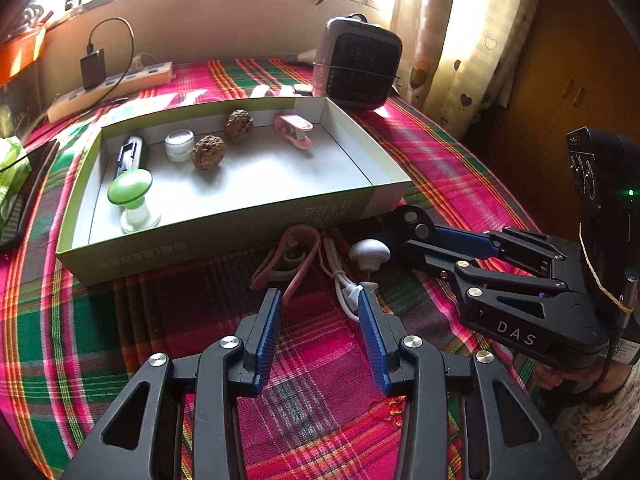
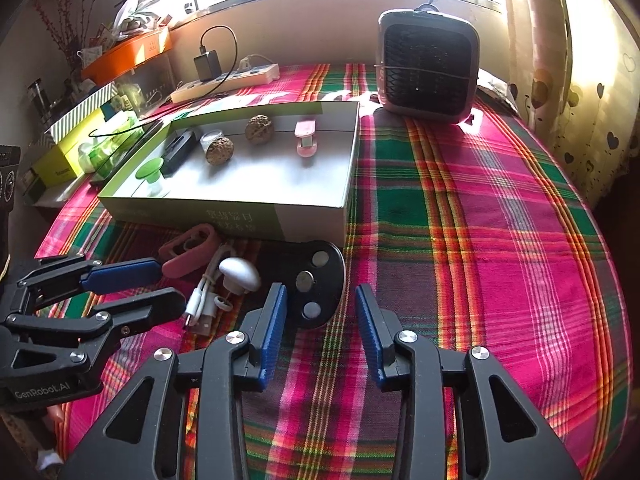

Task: Organize objects
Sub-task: 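Move left tool to the pink clip while right tool approaches the black disc, then close left tool on the pink-and-white clip while right tool grasps the black disc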

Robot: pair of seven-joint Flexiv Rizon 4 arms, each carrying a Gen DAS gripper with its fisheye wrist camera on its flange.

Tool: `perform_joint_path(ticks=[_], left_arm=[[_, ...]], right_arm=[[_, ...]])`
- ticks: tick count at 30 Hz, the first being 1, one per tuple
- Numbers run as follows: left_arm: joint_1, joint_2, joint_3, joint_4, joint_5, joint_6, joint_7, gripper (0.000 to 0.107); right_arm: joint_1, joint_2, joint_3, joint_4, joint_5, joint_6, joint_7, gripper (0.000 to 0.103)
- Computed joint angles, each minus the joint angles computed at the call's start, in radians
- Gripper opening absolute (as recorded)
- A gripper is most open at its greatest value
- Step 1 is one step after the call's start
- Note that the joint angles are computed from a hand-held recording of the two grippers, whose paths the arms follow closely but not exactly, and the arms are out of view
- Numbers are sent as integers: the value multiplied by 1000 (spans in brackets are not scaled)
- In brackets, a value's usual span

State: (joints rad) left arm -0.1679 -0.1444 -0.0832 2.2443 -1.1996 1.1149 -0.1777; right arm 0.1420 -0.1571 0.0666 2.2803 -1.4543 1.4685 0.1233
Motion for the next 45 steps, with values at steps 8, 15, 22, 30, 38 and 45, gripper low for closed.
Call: perform_joint_path(ticks=[8,15,22,30,38,45], left_arm=[[-24,13,-3,5,-85,74,80,37],[-16,-31,-13,-29,-56,113,53,37],[-2,-66,-32,-44,21,140,-2,37],[9,-82,-51,-59,54,145,-19,37],[0,-91,-73,-59,28,197,5,37],[0,-93,-73,-61,36,208,-19,33]], right_arm=[[-28,3,-4,-1,-61,31,44,25],[-44,8,-1,5,-66,32,54,24],[-54,6,2,7,-46,34,36,27],[-41,-11,-11,1,-2,48,-23,49],[5,-19,-15,-8,98,-12,-140,49],[6,-21,-28,-10,81,2,-126,49]])
